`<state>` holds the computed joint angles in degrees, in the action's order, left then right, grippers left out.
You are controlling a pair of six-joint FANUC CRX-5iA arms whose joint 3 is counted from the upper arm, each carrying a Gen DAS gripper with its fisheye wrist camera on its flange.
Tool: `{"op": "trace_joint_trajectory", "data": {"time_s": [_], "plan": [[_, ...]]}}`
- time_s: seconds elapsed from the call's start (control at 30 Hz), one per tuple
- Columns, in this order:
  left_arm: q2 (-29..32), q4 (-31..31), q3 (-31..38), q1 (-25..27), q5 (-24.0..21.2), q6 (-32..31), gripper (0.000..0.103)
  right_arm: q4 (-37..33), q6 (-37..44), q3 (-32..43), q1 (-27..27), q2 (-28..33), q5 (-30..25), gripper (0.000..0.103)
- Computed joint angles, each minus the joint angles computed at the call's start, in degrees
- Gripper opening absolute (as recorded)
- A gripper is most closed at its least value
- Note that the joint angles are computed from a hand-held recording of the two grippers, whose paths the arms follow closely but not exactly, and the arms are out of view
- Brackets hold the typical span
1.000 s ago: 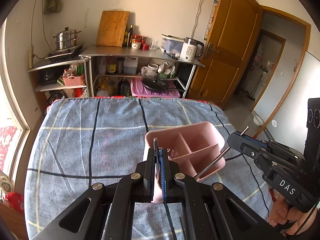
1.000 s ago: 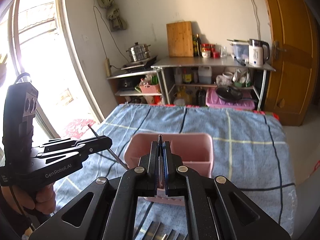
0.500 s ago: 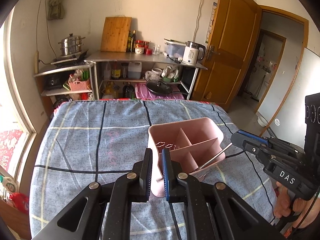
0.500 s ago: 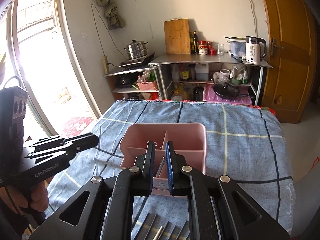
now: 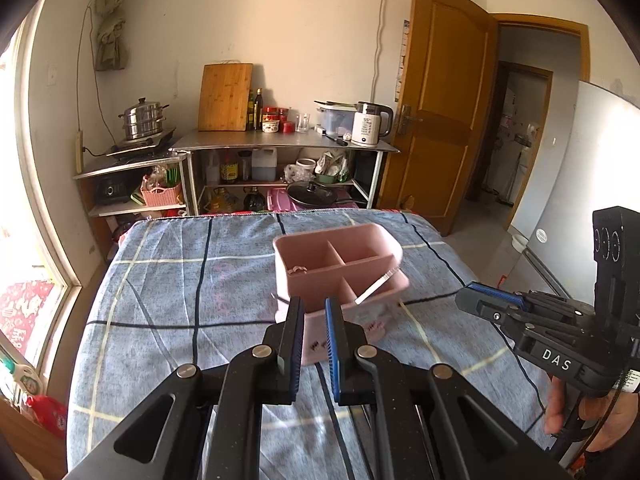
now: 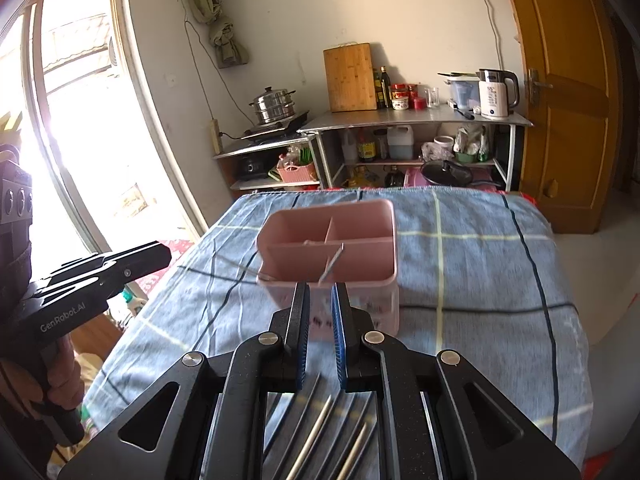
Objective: Organize utensils
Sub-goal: 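Open the right tool over the basket while the left tool releases its chopstick, then move both tools back down to the row of chopsticks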
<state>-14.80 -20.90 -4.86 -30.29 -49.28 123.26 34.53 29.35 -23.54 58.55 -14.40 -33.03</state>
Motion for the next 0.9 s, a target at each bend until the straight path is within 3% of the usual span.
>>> {"op": "trace_joint_trajectory", "data": {"time_s": [0.63,0.9], "plan": [[-2.91,-13.39,-5.46,-14.83,-4.74,18.24,0.010,7.32,-14.19,-14.13,9.87,-12.72,-7.02,0.011],[-3.48,-12.61,-8.26,-16.14,-4.99,19.63,0.010,7.08,-18.11,-17.65,13.32,-15.17,-9.78,0.011]]}}
